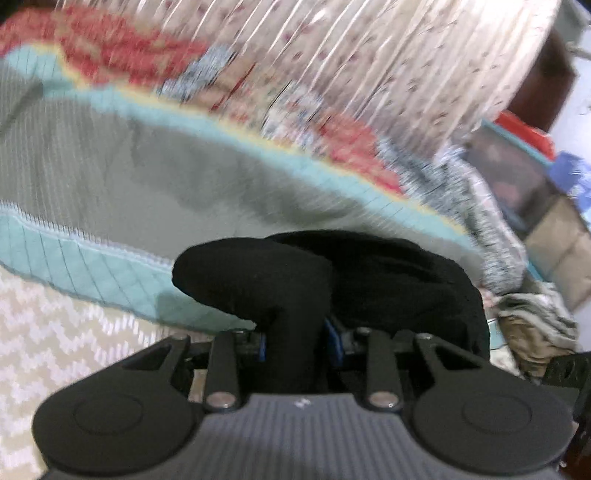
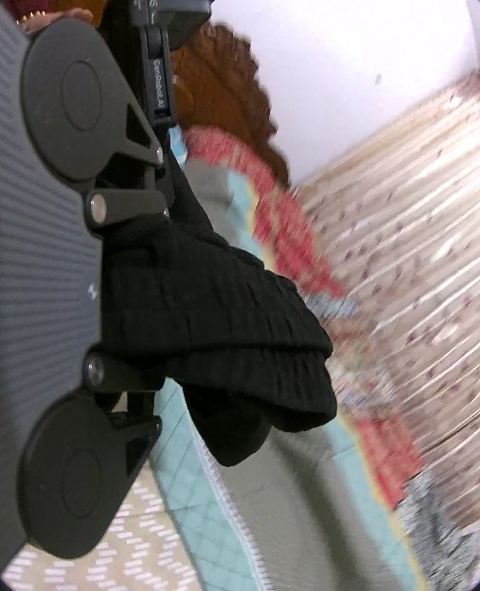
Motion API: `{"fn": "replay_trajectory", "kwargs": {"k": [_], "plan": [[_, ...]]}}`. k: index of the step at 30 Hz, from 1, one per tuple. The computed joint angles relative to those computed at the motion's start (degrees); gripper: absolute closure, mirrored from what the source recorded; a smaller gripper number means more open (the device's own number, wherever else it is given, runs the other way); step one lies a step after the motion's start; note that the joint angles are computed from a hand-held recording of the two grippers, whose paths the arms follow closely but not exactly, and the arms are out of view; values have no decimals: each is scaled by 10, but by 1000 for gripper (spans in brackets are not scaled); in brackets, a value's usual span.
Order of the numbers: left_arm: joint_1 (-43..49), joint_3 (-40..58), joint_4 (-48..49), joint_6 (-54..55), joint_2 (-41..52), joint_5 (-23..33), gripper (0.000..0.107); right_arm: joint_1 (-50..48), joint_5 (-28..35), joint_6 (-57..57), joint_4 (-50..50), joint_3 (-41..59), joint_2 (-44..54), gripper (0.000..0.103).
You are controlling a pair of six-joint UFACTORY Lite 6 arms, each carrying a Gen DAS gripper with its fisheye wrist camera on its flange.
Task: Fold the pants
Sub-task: 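Lower the folded pants onto the bedspread and open both tools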
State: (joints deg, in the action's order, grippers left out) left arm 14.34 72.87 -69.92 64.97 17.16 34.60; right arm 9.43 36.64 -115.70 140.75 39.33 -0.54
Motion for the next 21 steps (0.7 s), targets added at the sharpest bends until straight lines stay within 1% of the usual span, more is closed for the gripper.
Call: {"fn": "replay_trajectory", "kwargs": {"k": [1, 2, 3, 4, 5, 6, 7, 8, 9, 10, 11, 12, 13, 15, 17, 18, 19, 20, 21], "plan": [[1, 10, 4, -3, 28, -2, 82, -2, -12, 10, -10, 18, 37, 56], [-9, 22, 10, -12, 63, -15, 82, -6, -37, 43, -40, 44, 82, 56], [-18, 31, 20, -24, 93, -30, 81, -2, -75, 80, -63, 66, 115, 51], [-28, 24, 33, -38, 105, -62, 76, -6, -88, 92, -62, 66, 147, 47], [-41, 20, 53, -60, 120, -102, 66, -11, -77, 80, -37, 51, 154, 46], [-50, 12, 55, -61, 135, -132, 58, -26, -43, 80, -31, 23, 138, 43], [-50, 4, 34, -41, 139, -144, 48, -35, -30, 96, -49, 14, 131, 42], [-43, -8, 5, -15, 133, -139, 48, -37, -42, 117, -69, 9, 118, 42], [-36, -13, -1, -13, 126, -128, 48, -36, -55, 121, -69, -8, 91, 39], [-30, -19, 11, -35, 117, -122, 48, -31, -71, 106, -44, -36, 53, 28], [-27, -27, 32, -65, 103, -121, 48, -23, -87, 72, 4, -51, 30, 21], [-18, -45, 38, -71, 83, -118, 48, -19, -97, 34, 53, -76, -1, 14], [-16, -69, 39, -72, 56, -123, 47, -18, -105, 14, 77, -107, -39, 15], [-19, -116, 66, -94, 2, -139, 46, -15, -130, 16, 85, -152, -99, 15], [-29, -160, 130, -147, -52, -155, 45, -1, -153, -16, 115, -220, -190, 15], [-34, -187, 168, -173, -84, -165, 45, 1, -167, -11, 119, -228, -207, 15], [-44, -224, 213, -208, -126, -179, 42, 7, -182, 0, 111, -253, -248, 15], [-47, -252, 247, -232, -160, -183, 36, 12, -204, 30, 87, -278, -297, 15], [-51, -278, 287, -268, -196, -181, 33, 17, -221, 60, 64, -299, -339, 15]]}}
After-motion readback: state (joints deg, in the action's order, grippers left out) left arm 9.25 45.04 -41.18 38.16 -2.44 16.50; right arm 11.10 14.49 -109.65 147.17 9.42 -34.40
